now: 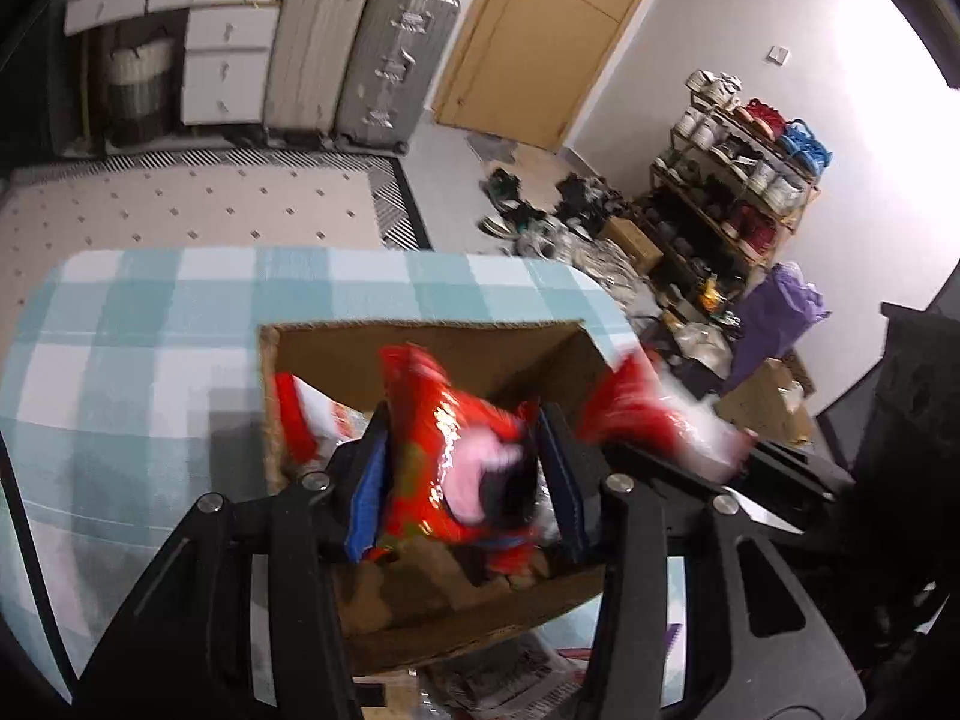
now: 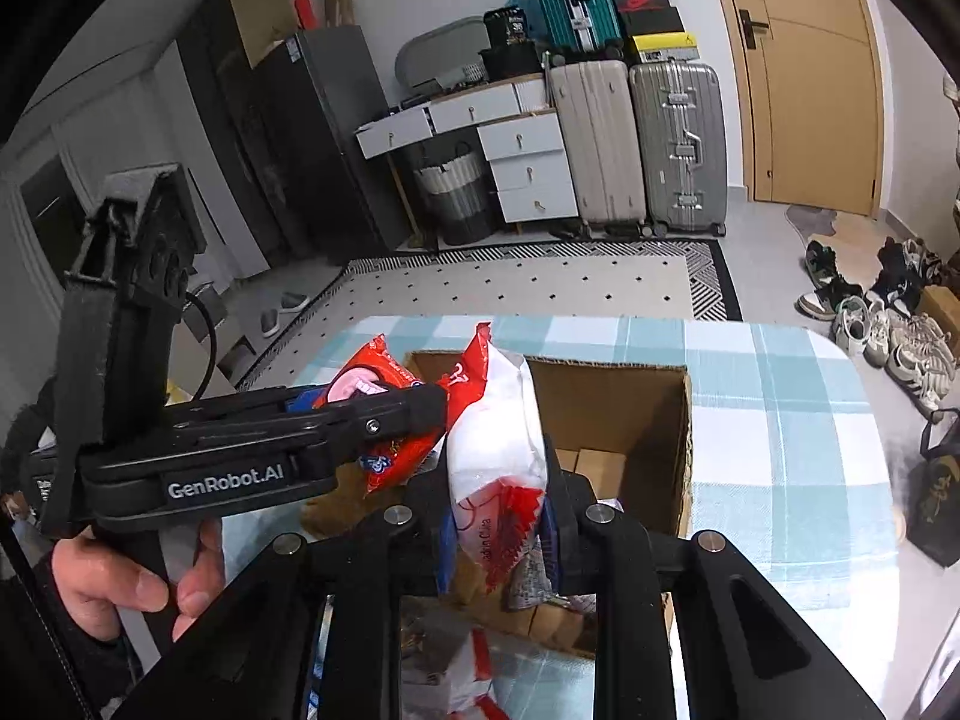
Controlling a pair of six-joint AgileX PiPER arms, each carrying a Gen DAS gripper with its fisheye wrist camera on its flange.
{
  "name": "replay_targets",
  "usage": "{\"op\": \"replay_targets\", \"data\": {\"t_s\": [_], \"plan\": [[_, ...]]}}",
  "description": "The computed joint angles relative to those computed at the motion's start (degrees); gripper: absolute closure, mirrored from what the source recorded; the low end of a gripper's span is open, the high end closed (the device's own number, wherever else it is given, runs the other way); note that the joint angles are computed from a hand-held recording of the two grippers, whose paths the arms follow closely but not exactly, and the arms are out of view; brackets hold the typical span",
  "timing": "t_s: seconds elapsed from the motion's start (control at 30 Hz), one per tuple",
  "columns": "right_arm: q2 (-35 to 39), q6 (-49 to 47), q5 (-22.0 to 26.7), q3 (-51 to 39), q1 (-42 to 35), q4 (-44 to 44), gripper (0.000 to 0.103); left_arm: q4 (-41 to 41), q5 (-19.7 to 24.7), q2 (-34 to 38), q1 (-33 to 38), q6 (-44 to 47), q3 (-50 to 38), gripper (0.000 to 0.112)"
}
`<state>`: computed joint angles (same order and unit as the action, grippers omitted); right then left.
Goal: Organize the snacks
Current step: 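Open both grippers to drop the packs into the box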
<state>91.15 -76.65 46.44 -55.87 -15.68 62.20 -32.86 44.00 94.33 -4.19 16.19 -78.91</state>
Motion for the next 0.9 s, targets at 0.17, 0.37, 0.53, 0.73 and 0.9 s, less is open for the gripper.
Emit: {"op": "replay_targets", "data": {"t_s": [0.17, 0.37, 0.53, 0.73, 0.9], "plan": [[-0.3, -6.3, -4.7, 2.6, 0.2, 5.5, 0.042, 0.9, -2.7, 0.7, 0.8, -2.0, 1.1, 0.03], [-1.3, -9.5, -2.5, 3.2, -3.4, 8.1, 0.036, 1.5, -3.3, -1.0, 0.7, -1.4, 2.8, 0.03], [-4.8, -9.4, 0.5, 4.0, -6.1, 7.5, 0.036, 6.2, -5.0, -6.4, -0.4, -5.4, 6.2, 0.03], [-10.8, -8.8, 4.1, 6.3, -10.0, 5.5, 0.036, 8.2, -3.6, -14.4, 0.1, -7.9, 10.8, 0.03], [-16.6, -9.0, 10.2, 8.8, -15.7, 3.9, 0.036, 14.0, -1.4, -21.9, -0.3, -13.4, 13.6, 0.029]]}}
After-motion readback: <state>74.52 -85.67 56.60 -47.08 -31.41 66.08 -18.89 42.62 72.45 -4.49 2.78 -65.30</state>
